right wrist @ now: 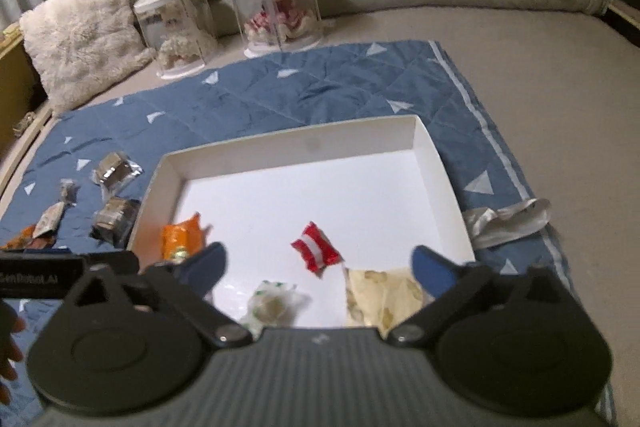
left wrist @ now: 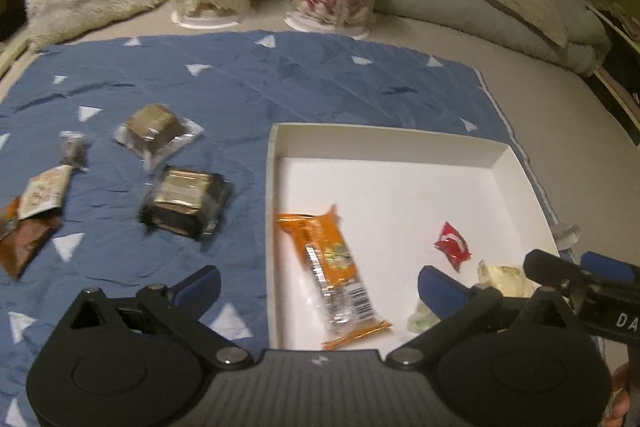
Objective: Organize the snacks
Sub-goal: 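Carry both snacks over the white tray and open both tools to release them, then move both tools back toward the brown cake packets and white biscuit packet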
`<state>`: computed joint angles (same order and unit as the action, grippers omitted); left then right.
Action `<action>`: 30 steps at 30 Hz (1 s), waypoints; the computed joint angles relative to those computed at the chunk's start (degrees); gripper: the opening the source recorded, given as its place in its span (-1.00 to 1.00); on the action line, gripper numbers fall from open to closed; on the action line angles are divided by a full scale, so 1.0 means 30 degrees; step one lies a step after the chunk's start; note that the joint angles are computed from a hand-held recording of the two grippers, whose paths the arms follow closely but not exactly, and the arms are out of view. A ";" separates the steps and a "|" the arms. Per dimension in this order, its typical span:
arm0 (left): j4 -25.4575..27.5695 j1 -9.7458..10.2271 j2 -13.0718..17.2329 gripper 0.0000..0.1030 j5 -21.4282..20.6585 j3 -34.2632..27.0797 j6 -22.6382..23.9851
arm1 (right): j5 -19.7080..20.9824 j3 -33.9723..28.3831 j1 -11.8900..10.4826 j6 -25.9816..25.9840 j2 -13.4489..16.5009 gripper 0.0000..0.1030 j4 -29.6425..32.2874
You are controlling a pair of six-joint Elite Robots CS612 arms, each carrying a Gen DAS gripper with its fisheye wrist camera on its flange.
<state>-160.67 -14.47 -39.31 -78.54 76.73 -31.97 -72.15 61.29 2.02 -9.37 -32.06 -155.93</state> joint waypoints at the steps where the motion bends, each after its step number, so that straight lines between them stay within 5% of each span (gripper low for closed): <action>1: -0.0209 0.0037 -0.0160 1.00 0.0153 0.0258 0.0035 | 0.0041 0.0197 0.0032 0.0110 -0.0106 1.00 -0.0253; 19: -0.3019 0.1710 -0.3028 1.00 0.2718 0.5130 -0.1430 | 0.1831 0.2036 0.1640 0.0333 -0.1137 1.00 -0.2427; 30: -0.3934 0.3605 -0.2195 1.00 0.1570 0.4264 0.0143 | 0.2019 -0.0076 0.3120 0.0531 0.0076 1.00 -0.1803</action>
